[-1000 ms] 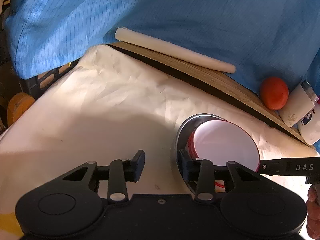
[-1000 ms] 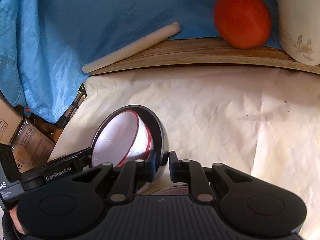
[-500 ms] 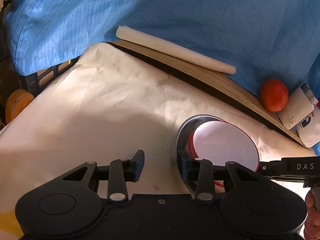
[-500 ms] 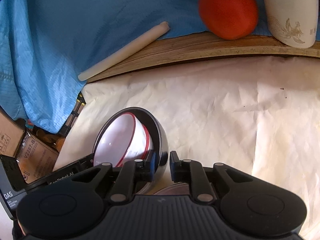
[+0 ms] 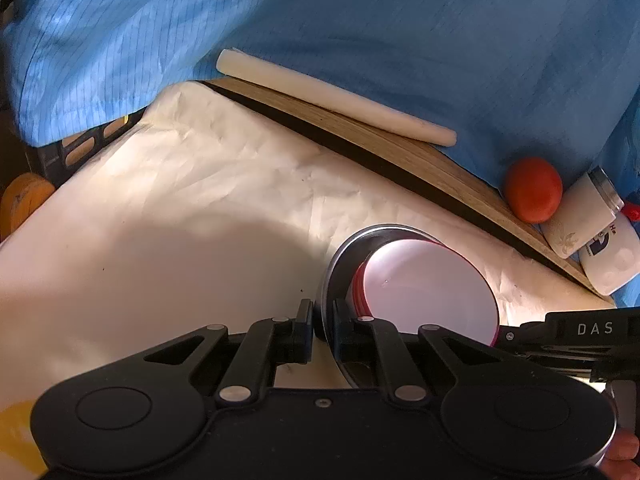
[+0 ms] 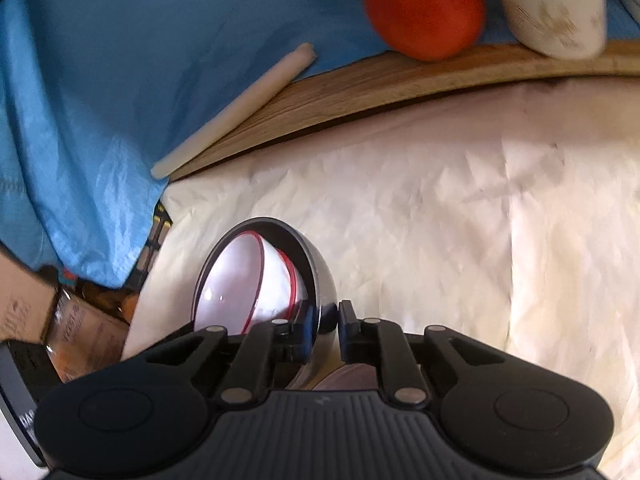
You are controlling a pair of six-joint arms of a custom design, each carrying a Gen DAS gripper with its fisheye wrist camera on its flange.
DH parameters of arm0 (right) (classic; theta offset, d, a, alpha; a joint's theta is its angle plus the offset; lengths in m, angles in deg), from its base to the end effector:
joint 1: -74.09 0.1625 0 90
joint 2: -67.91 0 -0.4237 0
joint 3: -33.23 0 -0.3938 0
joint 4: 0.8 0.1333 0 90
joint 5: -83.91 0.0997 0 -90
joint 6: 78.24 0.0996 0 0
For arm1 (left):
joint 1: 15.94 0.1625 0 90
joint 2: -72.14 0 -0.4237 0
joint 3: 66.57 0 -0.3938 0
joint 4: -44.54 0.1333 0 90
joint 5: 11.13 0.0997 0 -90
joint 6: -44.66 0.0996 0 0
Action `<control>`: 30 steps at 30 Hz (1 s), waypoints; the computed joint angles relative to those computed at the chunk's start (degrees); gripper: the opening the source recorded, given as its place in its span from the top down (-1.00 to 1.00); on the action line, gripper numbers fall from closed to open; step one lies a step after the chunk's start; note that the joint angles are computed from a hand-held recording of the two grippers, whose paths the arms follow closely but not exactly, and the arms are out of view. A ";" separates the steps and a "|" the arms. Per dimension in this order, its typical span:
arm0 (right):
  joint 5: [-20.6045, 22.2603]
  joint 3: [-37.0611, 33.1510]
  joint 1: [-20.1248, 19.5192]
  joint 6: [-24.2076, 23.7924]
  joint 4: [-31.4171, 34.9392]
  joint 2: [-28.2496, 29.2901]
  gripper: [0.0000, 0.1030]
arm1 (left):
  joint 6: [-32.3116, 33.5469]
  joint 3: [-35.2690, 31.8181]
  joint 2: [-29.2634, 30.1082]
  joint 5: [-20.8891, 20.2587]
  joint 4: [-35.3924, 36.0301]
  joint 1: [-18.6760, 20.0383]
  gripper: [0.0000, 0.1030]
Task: Organize plates and bowls
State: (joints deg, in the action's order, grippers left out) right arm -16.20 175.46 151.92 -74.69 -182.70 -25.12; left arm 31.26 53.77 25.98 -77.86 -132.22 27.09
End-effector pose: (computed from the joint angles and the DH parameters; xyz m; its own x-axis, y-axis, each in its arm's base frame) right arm 0.0342 -0.3907 0.2831 -0.9259 0.3678 0.0868 0.2127 0.6970 -0.6848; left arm -0.2609 -0.4797 0.0216 -0.8363 0.4418 -0.3246 0.5342 0.7899 -0.3012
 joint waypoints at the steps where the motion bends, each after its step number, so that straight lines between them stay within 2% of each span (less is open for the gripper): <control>1: 0.62 0.04 -0.41 0.30 0.21 -0.23 0.72 | -0.30 0.08 -0.04 -0.11 -0.08 0.06 0.82; 8: -0.25 -0.45 -0.03 1.92 1.09 -0.25 0.73 | -2.71 0.35 -0.52 0.12 1.10 -0.07 0.83; 20: -1.08 -0.11 1.19 1.21 0.74 -0.58 0.73 | -3.19 1.25 -1.70 0.26 1.38 -0.55 0.83; 30: -1.37 1.85 1.94 0.64 1.36 -5.21 0.73 | -3.44 2.52 -3.31 0.55 1.05 -3.23 0.83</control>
